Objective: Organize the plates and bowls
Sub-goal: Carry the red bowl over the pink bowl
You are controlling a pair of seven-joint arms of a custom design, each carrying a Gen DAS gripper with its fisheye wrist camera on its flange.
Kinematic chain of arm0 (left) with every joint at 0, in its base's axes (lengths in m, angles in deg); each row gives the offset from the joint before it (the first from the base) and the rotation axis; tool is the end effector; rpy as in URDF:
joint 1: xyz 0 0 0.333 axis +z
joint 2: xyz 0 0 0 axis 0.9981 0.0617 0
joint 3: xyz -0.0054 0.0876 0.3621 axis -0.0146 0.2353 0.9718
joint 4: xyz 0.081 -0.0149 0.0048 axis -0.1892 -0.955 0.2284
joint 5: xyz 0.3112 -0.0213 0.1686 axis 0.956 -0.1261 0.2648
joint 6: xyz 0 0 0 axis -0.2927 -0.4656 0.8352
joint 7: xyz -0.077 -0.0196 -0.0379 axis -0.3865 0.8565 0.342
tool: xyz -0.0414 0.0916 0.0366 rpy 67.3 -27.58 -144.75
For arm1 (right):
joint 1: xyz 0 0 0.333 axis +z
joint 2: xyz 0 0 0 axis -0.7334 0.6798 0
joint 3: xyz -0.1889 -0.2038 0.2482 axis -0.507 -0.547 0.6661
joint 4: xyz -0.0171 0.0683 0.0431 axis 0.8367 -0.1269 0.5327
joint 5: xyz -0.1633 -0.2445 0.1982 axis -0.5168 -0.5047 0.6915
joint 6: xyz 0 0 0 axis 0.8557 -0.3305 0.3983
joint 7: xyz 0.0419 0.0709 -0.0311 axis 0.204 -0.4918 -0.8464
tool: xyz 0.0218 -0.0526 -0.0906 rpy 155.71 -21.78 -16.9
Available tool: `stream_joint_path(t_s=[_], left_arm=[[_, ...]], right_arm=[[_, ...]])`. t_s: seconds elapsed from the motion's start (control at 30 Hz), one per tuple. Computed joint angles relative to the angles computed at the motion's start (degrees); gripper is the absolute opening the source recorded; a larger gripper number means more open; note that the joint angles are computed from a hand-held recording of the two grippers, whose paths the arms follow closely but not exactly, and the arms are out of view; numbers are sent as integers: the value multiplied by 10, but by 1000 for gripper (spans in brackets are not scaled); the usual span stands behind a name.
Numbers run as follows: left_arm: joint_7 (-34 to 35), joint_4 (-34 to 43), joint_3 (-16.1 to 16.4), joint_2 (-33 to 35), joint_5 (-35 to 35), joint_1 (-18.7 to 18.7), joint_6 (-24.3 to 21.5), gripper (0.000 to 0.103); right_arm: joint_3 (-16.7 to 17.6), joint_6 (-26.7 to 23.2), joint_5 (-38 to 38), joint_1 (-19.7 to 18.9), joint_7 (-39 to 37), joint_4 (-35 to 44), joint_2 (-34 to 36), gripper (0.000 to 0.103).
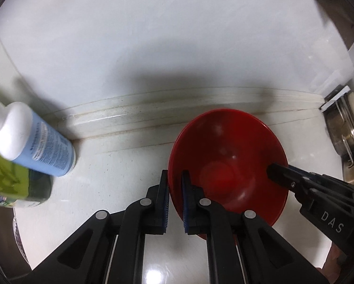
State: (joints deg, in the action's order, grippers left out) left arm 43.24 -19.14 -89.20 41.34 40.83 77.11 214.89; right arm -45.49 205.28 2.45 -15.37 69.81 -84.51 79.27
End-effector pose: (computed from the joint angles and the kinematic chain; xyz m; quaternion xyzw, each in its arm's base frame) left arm 0.6557 -0.2425 0.4405 -0.5161 0.8274 -0.2126 0.0622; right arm 0.6183 0.3850 0.4542 -0.5172 0.8288 -0.0639 0.2039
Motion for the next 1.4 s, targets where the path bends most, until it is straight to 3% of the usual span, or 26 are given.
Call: stream_joint_path(t_s=[0.23,0.5,1.0,1.4], left_arm=[[45,-65,-21,-59,-42,23,25,11],[116,-136,-42,-128,-120,34,58,11],[226,-252,-28,-247,-254,-21,67,11],[296,-329,0,-320,-324,-74,53,11]], right_arm=[[-13,-1,-50,28,50,-53,-54,10],[-3,-25,-129,50,132,-97,-112,10],[60,-105,-246,63,303,-181,-213,10],[120,-183,-280,74,397,-236,-273,10]])
